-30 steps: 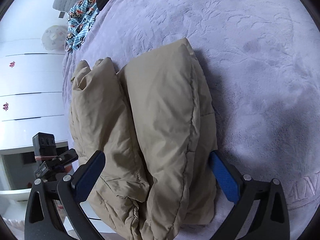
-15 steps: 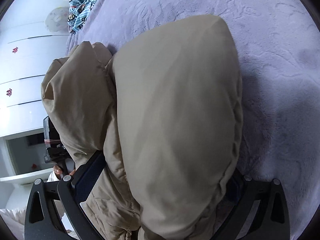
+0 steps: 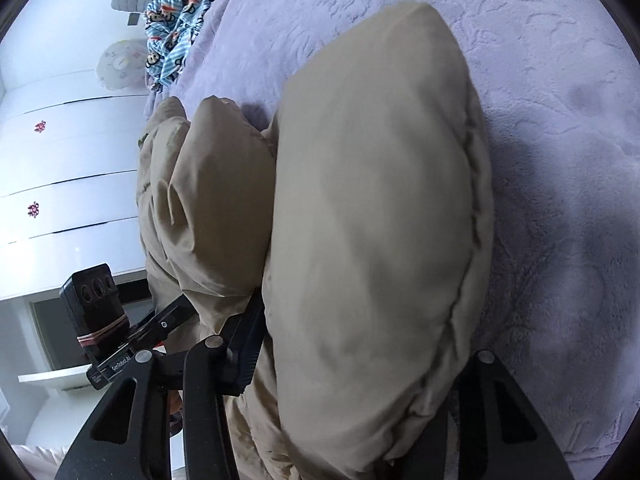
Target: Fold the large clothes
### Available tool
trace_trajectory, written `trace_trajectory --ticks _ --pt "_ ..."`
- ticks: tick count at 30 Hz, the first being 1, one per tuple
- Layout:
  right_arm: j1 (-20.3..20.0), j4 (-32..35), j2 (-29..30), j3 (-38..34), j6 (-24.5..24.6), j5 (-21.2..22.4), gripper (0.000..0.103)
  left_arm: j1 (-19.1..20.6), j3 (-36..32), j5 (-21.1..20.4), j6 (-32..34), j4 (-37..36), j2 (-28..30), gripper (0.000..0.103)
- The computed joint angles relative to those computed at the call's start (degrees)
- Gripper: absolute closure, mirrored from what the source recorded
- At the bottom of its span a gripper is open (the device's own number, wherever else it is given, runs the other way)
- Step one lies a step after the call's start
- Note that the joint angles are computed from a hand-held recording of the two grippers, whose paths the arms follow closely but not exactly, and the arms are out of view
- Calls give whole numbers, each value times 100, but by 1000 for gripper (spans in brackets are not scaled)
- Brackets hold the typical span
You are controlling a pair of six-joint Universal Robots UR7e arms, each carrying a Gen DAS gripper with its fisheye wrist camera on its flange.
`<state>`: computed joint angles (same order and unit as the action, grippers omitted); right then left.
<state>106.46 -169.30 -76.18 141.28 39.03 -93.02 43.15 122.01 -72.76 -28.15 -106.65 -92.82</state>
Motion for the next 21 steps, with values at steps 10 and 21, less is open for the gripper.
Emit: trace_trajectory --ticks 10,21 --pt "603 -4 490 -644 101 -219 52 114 -373 419 302 233 -452 30" --pt "1371 -426 2402 -2242 485 -615 52 1699 -1997 490 2106 713 -177 30"
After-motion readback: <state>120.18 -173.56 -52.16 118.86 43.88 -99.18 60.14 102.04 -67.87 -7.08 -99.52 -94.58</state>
